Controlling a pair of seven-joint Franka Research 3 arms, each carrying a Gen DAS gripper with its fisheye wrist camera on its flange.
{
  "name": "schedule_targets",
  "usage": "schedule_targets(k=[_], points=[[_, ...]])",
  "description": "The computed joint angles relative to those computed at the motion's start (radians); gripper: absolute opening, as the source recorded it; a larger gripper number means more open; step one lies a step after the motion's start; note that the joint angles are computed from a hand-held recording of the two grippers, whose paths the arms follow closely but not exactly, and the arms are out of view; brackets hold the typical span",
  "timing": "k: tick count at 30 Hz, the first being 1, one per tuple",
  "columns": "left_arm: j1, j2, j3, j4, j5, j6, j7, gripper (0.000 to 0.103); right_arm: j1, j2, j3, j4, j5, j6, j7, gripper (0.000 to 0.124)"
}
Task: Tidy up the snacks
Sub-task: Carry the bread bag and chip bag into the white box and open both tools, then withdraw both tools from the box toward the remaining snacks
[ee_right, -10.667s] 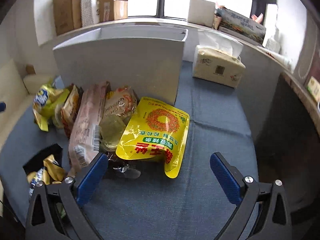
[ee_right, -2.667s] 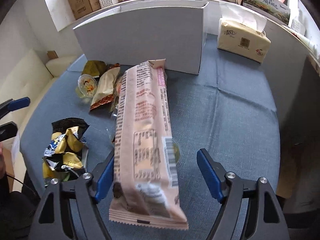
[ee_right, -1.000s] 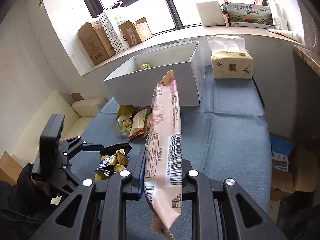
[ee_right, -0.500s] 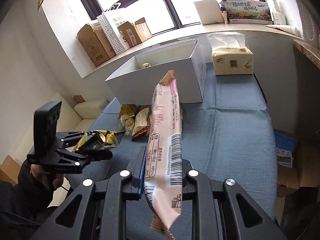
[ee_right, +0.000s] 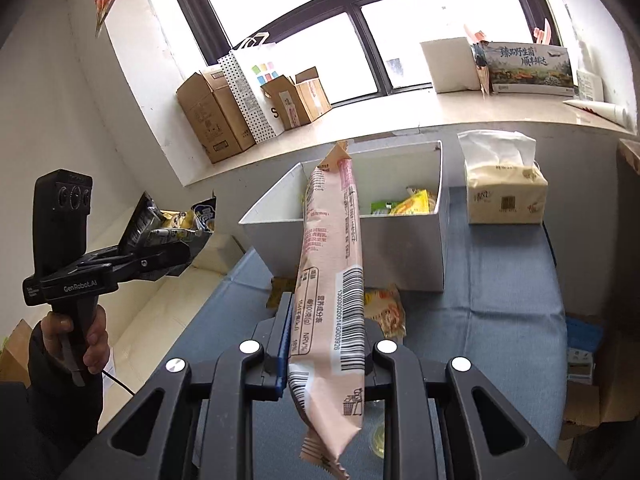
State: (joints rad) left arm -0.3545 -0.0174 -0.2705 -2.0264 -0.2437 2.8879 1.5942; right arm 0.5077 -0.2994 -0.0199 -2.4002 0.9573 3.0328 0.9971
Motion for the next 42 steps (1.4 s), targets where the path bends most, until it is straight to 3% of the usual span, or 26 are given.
schedule_targets(k=[4,7,12,15,17,18,19,20,21,22,24,26,33,37,40,42], points=[[0.023,0.086,0.007,0.134,0.111,-0.023,-0.084,0.054,-0.045,0.095,0.009,0.132,-0.059,-0.022,0.040,0.024],[0.026,0.183,0.020,0.266,0.257,-0.059,-0.200,0.054,-0.121,0.180,0.051,0.236,-0.197,-0.035,0.162,0.024],[0.043,0.361,0.012,0.504,0.335,-0.154,-0.243,0.054,-0.186,0.328,0.074,0.415,-0.366,-0.083,0.302,0.024],[0.018,0.458,0.042,0.636,0.404,-0.214,-0.291,0.055,-0.201,0.415,0.059,0.520,-0.551,-0.145,0.480,0.024],[0.011,0.514,0.048,0.709,0.430,-0.246,-0.301,0.057,-0.217,0.467,0.064,0.581,-0.578,-0.175,0.502,0.024],[0.011,0.545,0.046,0.752,0.436,-0.275,-0.291,0.071,-0.224,0.489,0.069,0.602,-0.577,-0.168,0.504,0.026],[0.004,0.574,0.050,0.798,0.444,-0.320,-0.290,0.097,-0.227,0.505,0.071,0.614,-0.582,-0.153,0.512,0.029],[-0.012,0.587,0.070,0.817,0.469,-0.337,-0.314,0.103,-0.212,0.521,0.048,0.631,-0.636,-0.158,0.568,0.058],[-0.018,0.587,0.081,0.815,0.487,-0.341,-0.326,0.103,-0.174,0.529,-0.001,0.637,-0.739,-0.160,0.676,0.094],[-0.015,0.580,0.080,0.799,0.494,-0.337,-0.330,0.103,-0.147,0.525,-0.038,0.625,-0.825,-0.142,0.765,0.101],[0.012,0.557,0.053,0.749,0.470,-0.310,-0.310,0.103,-0.166,0.503,-0.020,0.585,-0.845,-0.092,0.777,0.102],[0.016,0.534,0.052,0.707,0.472,-0.290,-0.315,0.103,-0.199,0.479,0.017,0.558,-0.810,-0.093,0.737,0.102],[0.028,0.446,0.038,0.567,0.480,-0.219,-0.339,0.103,-0.217,0.375,0.043,0.429,-0.816,-0.057,0.752,0.103],[0.044,0.337,0.025,0.411,0.478,-0.134,-0.337,0.103,-0.226,0.282,0.082,0.316,-0.686,-0.011,0.618,0.103],[0.074,0.239,-0.006,0.265,0.433,-0.063,-0.303,0.103,-0.176,0.196,0.074,0.209,-0.502,0.022,0.431,0.103],[0.076,0.174,-0.009,0.170,0.418,-0.025,-0.306,0.103,-0.164,0.139,0.080,0.125,-0.472,0.045,0.406,0.103]])
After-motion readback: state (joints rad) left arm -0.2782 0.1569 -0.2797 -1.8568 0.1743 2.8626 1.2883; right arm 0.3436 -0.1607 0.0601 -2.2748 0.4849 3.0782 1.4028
